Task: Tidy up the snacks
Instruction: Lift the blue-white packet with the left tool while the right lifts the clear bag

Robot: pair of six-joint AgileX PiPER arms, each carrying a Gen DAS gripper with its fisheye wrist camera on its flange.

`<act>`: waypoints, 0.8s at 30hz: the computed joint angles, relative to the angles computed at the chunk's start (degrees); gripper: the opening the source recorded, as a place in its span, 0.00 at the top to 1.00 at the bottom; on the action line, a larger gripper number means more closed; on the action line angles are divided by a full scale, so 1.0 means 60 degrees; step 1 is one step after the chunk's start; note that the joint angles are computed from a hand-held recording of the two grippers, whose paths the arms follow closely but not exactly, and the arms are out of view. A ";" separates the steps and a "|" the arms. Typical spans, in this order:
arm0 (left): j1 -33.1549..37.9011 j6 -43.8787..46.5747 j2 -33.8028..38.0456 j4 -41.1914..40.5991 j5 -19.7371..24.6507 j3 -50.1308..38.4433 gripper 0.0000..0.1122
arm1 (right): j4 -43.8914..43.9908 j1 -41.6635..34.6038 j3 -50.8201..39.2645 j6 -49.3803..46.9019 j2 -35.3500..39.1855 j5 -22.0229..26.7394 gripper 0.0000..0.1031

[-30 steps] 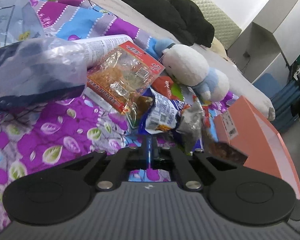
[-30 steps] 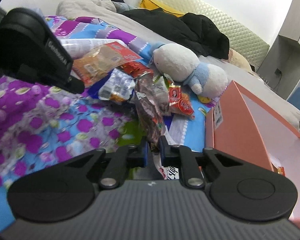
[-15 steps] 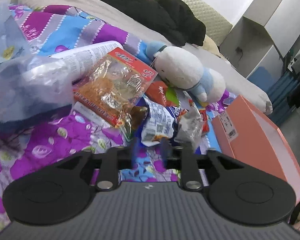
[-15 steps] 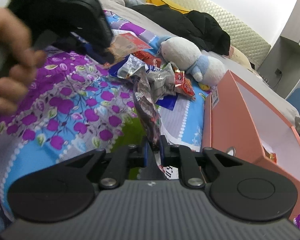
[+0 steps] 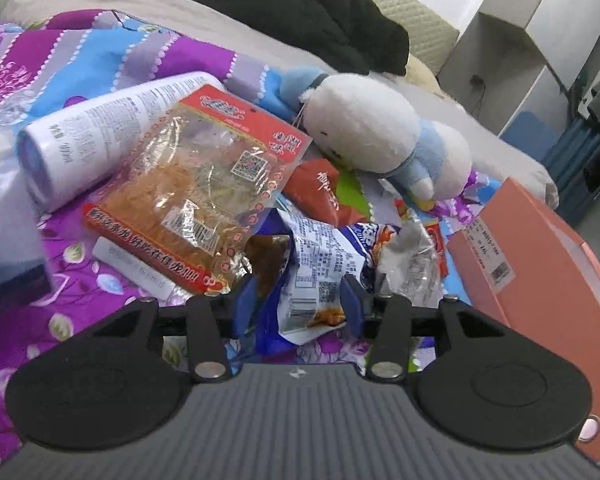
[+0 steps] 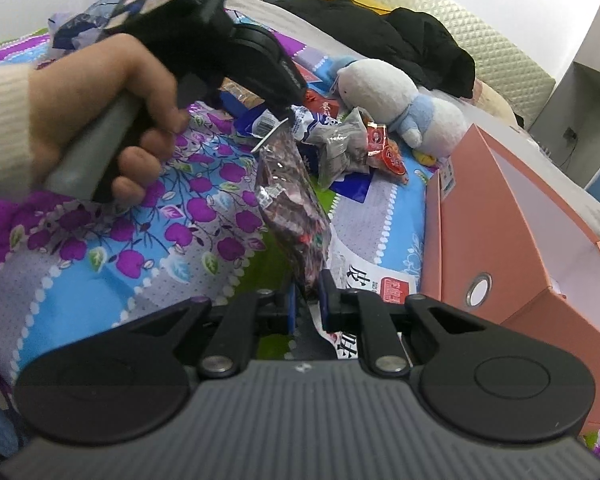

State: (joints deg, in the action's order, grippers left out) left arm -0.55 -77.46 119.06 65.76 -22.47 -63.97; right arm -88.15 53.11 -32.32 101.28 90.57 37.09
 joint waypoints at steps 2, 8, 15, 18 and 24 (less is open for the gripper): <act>0.0025 0.0092 0.0123 -0.0059 -0.0167 -0.0093 0.60 | -0.0054 -0.0018 0.0000 0.0038 0.0035 -0.0006 0.86; -0.0123 0.0526 -0.0188 -0.0391 0.0009 0.0333 0.73 | 0.0085 -0.0136 -0.0021 -0.0002 -0.0065 -0.0147 0.86; -0.0082 0.1121 -0.1357 -0.1340 0.0015 0.1994 0.81 | 0.0524 0.0264 0.0101 -0.0046 -0.0379 0.0200 0.86; 0.0053 0.1521 -0.2061 -0.1932 -0.0018 0.2989 0.82 | 0.0750 0.0583 0.0249 -0.0093 -0.0618 0.0415 0.86; 0.0563 0.1690 -0.3725 -0.2372 -0.0193 0.4987 0.84 | 0.1244 0.1403 0.0718 -0.0050 -0.1068 0.0880 0.86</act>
State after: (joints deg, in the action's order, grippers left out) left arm 2.83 -67.32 96.71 51.53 -23.63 -34.05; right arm -80.69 61.53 -28.01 100.98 84.16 42.37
